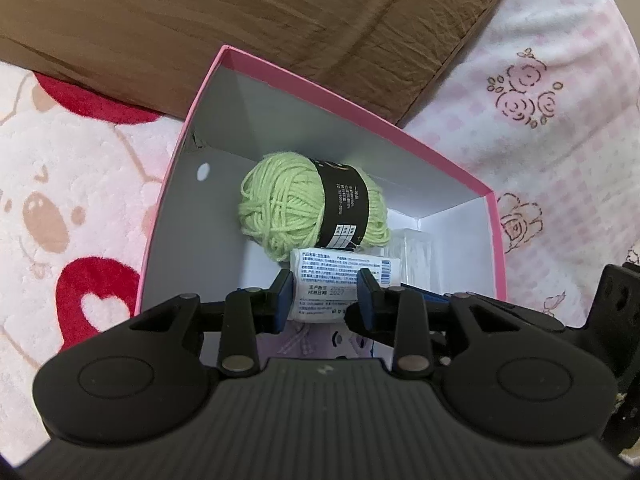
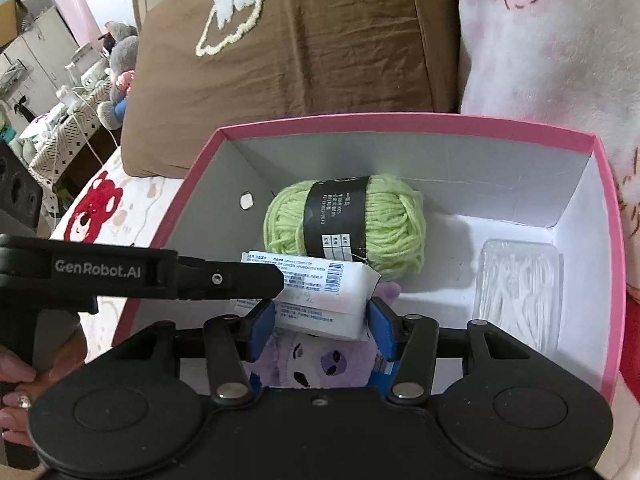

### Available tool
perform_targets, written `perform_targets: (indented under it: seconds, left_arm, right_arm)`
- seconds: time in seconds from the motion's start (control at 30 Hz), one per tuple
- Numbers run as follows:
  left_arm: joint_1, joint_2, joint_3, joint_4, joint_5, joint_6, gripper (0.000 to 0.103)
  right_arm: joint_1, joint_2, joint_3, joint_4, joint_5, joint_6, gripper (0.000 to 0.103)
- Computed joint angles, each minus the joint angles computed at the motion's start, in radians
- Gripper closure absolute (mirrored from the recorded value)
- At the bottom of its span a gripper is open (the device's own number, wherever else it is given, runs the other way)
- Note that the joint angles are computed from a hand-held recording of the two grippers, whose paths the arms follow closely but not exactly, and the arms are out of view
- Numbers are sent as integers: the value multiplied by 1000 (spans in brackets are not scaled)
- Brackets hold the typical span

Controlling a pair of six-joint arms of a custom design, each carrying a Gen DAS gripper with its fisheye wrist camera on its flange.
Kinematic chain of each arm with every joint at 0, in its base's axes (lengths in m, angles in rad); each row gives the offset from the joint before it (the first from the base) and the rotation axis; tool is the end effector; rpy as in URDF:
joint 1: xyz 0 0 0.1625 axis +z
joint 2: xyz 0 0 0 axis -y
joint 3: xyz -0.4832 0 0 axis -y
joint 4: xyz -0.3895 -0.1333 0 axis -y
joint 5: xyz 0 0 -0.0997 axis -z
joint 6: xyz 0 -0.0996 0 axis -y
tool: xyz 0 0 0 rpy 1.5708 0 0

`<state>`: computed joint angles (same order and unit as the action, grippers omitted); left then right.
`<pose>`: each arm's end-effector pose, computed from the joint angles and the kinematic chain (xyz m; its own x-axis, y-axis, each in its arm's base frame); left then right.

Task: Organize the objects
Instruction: 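Lower the toothpaste box into the pink box beside the yarn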

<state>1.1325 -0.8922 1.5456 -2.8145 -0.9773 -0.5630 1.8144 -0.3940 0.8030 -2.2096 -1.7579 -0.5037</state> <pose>-0.1435 -0.7515 0.2888 -0.9347 -0.3423 -0.0958 -0.1730 0.6735 -0.7187 0.3340 -0.8680 0.1205 -0.7307 -0.6276 0.2686 -0.6709 0.7331 -0.1121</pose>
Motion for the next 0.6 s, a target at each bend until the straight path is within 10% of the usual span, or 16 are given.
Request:
perform_targets:
  seconds: [0.2, 0.6]
  left_arm:
    - [4, -11, -12, 105, -29, -107, 65]
    - [-8, 4, 16, 20, 72, -58, 62]
  right_arm:
    - [5, 13, -47, 62, -47, 108, 66]
    - [7, 11, 4, -42, -71, 81, 67]
